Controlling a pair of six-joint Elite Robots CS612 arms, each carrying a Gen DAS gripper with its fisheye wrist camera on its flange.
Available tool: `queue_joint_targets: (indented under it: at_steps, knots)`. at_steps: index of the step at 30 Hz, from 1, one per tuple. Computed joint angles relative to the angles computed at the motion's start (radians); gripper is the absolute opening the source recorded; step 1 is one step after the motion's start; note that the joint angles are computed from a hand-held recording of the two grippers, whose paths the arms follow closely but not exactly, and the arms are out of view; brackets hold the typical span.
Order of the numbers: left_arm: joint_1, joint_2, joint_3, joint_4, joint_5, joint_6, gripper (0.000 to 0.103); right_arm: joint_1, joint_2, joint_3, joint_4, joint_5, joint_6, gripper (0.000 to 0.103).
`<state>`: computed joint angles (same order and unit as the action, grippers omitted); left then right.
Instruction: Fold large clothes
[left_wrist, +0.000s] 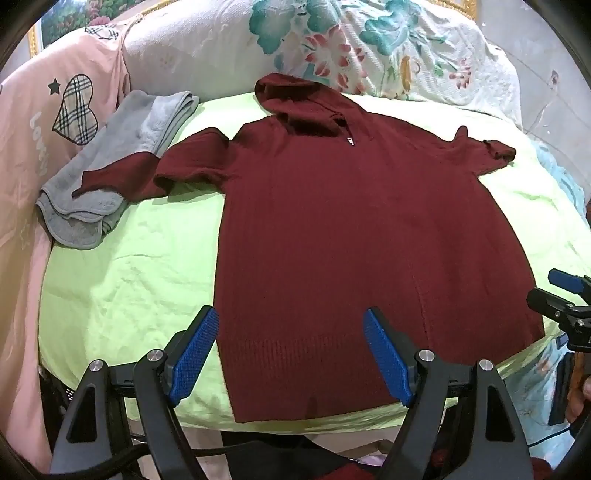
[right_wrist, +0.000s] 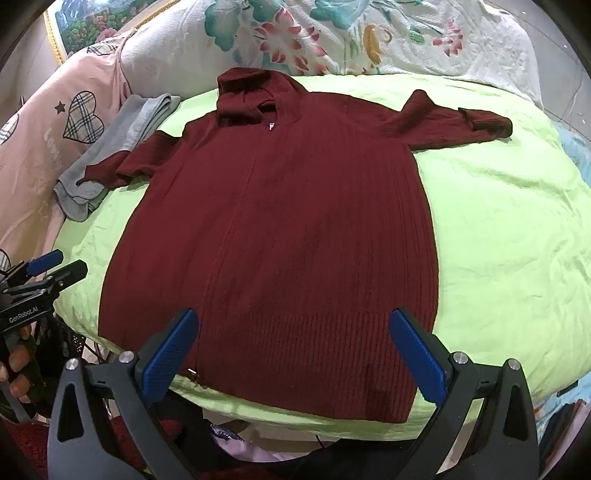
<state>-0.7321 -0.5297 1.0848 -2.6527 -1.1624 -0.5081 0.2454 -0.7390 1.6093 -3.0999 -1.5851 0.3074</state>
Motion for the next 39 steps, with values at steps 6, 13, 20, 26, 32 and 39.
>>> queue_joint_targets:
  at_steps: [6,13,20,26,32,39]
  knots:
    - [-0.002,-0.005,0.006,-0.014,-0.008,0.01,0.081,0.002,0.0,0.0,-0.007,0.004,-0.001,0.103]
    - [0.0,-0.001,-0.008,0.015,-0.025,0.003,0.081,0.003,-0.001,0.001,-0.01,0.003,0.004,0.103]
    - [-0.002,0.002,-0.013,0.019,-0.015,0.009,0.081,0.001,0.001,0.002,-0.02,0.006,0.007,0.103]
    - [-0.007,0.01,-0.024,0.032,0.024,0.027,0.081,-0.002,0.002,0.003,-0.026,0.006,0.011,0.103]
    - [0.002,0.018,-0.053,0.101,-0.006,0.018,0.081,-0.006,0.007,-0.004,-0.022,0.011,0.02,0.103]
    - [0.015,0.039,-0.085,0.131,-0.048,0.001,0.081,-0.014,0.018,-0.014,-0.019,0.018,0.032,0.103]
